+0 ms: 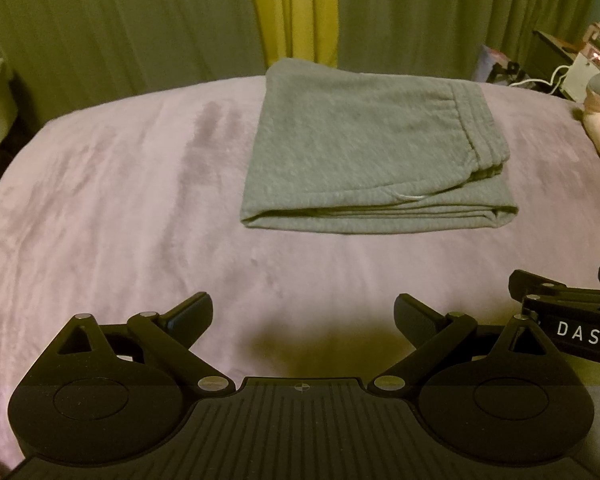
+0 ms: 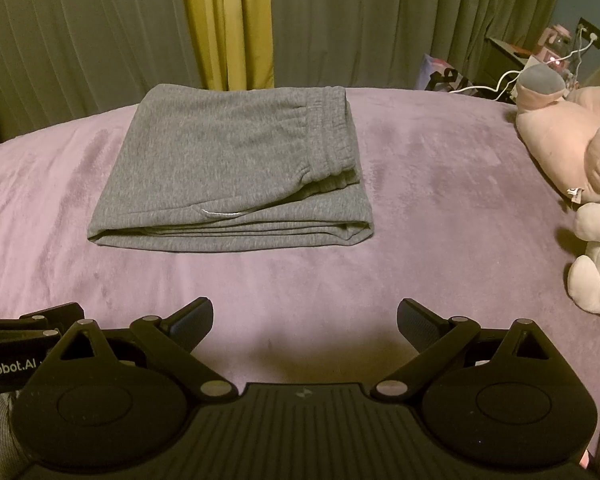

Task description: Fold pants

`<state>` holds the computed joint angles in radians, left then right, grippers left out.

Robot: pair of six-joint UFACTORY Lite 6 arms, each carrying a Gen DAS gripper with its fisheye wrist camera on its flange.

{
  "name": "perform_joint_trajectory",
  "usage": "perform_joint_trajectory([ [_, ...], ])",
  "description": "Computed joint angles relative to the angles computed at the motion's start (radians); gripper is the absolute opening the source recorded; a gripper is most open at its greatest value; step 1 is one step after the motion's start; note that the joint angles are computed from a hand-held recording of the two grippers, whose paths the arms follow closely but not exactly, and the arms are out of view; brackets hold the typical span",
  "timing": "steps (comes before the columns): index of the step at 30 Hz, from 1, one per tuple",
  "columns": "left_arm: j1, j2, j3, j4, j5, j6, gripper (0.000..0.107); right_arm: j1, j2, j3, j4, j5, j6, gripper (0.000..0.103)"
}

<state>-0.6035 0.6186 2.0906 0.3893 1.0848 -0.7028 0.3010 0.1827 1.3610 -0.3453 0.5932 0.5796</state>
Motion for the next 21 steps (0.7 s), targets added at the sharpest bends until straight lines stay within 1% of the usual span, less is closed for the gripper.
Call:
perform_joint_trajectory([
  [21, 0.005, 0.006, 0.009, -0.003, 0.003, -0.004, 0.101, -0.006, 0.002, 0.006, 0.010, 0.002, -0.016, 0.099],
])
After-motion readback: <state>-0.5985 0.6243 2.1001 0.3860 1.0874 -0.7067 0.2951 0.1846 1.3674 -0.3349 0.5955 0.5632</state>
